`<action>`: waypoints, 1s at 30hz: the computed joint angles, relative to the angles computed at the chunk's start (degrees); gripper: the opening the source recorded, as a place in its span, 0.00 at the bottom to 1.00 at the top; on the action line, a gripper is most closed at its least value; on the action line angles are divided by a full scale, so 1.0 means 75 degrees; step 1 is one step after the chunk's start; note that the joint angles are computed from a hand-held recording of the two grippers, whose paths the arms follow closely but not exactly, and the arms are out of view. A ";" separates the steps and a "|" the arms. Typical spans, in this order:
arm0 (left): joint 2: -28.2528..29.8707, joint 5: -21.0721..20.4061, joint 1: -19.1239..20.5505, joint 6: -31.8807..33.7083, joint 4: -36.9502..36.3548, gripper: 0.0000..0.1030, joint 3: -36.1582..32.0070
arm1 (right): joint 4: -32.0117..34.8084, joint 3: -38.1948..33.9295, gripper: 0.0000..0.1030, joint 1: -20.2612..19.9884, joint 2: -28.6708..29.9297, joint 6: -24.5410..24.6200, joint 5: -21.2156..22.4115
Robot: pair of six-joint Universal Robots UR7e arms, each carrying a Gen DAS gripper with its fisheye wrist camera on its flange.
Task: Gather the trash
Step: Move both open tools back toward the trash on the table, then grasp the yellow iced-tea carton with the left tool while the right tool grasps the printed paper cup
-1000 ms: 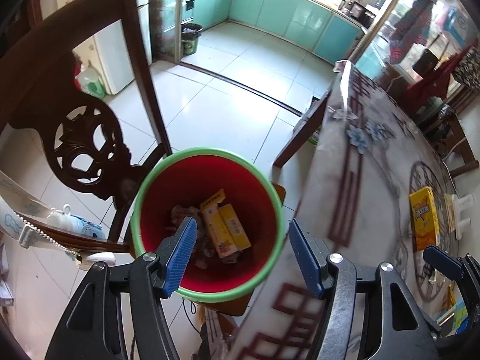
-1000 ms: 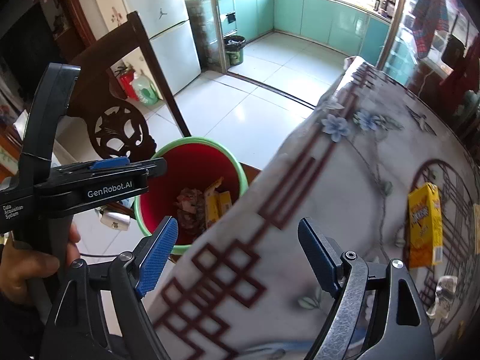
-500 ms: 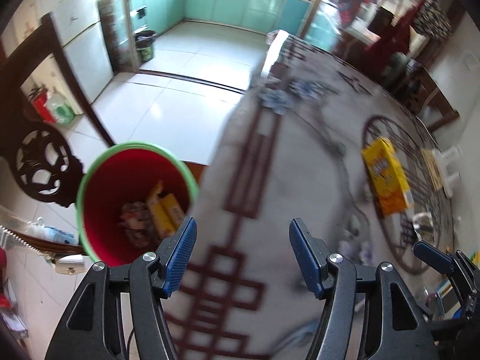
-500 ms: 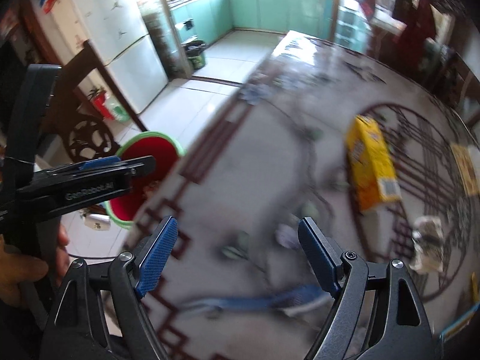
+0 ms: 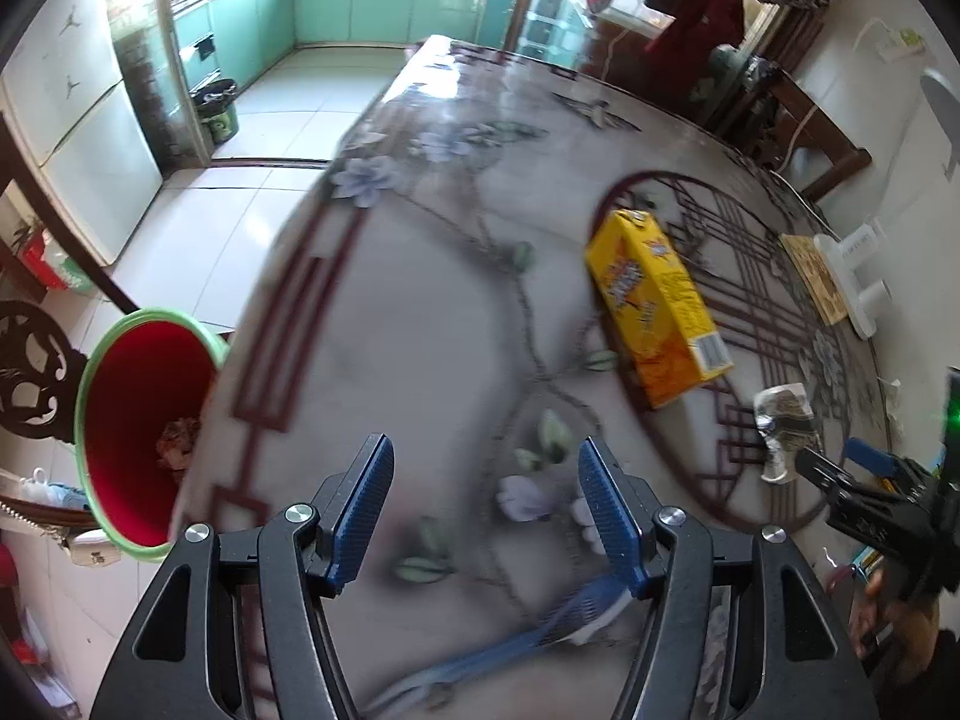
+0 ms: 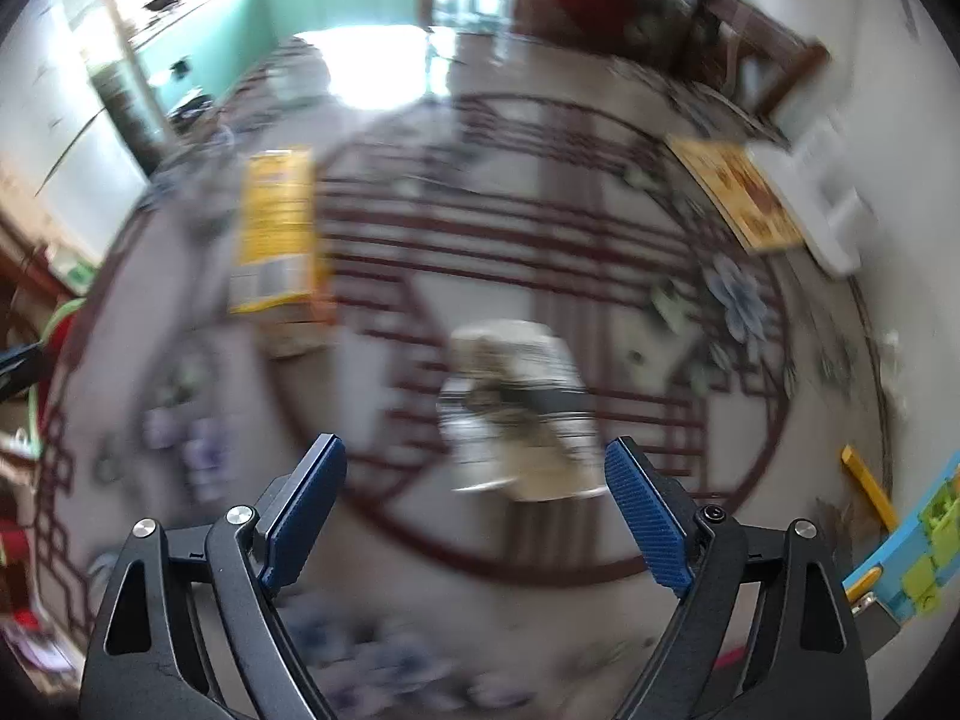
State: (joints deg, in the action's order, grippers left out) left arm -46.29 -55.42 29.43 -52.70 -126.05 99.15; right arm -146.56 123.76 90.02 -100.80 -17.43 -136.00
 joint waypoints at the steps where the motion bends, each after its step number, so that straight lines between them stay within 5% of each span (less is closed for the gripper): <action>1: 0.0145 -0.0053 -0.0017 0.0016 0.0014 0.61 -0.0146 | 0.0145 -0.0067 0.86 -0.0170 -0.0028 0.0030 0.0090; 7: 0.0895 -0.0333 -0.0014 0.0325 -0.0090 0.61 -0.0977 | 0.0777 -0.0330 0.84 -0.1070 -0.0016 -0.0085 0.0993; 9: 0.1167 -0.0405 0.0022 0.0433 -0.0039 0.61 -0.1328 | 0.1028 -0.0436 0.68 -0.1226 0.0019 0.0005 0.1323; 11: 0.1455 -0.0478 0.0099 0.0517 -0.0021 0.61 -0.1696 | 0.1006 -0.0434 0.66 -0.1268 0.0023 -0.0031 0.1493; 23: 0.3648 -0.0731 0.0716 0.0832 0.0968 0.61 -0.4612 | 0.0878 -0.0424 0.64 -0.1184 -0.0409 -0.0165 0.1505; 29: 0.3773 -0.0687 0.0860 0.0933 0.0924 0.60 -0.4512 | 0.0778 -0.0414 0.64 -0.1054 -0.0452 -0.0104 0.1449; 30: 0.3738 -0.0676 0.0866 0.0980 0.0830 0.50 -0.4421 | 0.0756 -0.0402 0.64 -0.1025 -0.0460 -0.0092 0.1432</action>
